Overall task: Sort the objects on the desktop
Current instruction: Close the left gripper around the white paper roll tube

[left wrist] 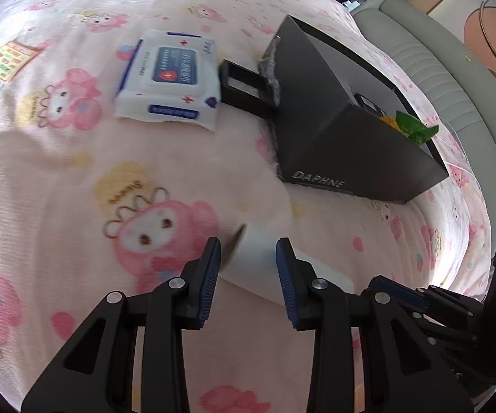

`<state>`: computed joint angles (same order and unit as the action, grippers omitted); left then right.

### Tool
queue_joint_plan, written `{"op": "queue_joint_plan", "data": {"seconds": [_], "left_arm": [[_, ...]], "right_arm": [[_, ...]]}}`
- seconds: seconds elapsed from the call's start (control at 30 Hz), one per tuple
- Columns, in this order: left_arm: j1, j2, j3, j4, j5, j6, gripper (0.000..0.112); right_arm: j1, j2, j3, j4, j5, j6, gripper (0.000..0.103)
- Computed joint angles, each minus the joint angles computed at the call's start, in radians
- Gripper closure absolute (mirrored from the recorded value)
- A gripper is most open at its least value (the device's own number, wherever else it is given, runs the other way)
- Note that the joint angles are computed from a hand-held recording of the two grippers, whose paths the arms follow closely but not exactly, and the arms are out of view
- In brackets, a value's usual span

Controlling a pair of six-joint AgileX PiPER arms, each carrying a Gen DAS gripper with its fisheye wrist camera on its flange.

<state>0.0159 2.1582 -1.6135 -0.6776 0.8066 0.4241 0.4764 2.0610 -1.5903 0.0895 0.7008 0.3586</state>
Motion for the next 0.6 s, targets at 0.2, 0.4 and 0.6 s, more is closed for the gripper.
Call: {"op": "queue_joint_plan", "data": {"seconds": [0.2,0.4,0.6], "left_arm": [[0.005,-0.046,0.072,-0.022,-0.015,0.011,0.074],[0.025,-0.116,0.137,0.000,-0.017,0.014,0.074],[0.020,-0.062,0.058,0.025,-0.080,-0.013,0.074]], "right_arm": [[-0.031,-0.054,0.085,0.150,-0.051,-0.108,0.086],[-0.003,-0.020,0.071,0.244,-0.040,-0.177,0.086],[-0.013,-0.012,0.079,0.269,-0.064,-0.192,0.086]]}}
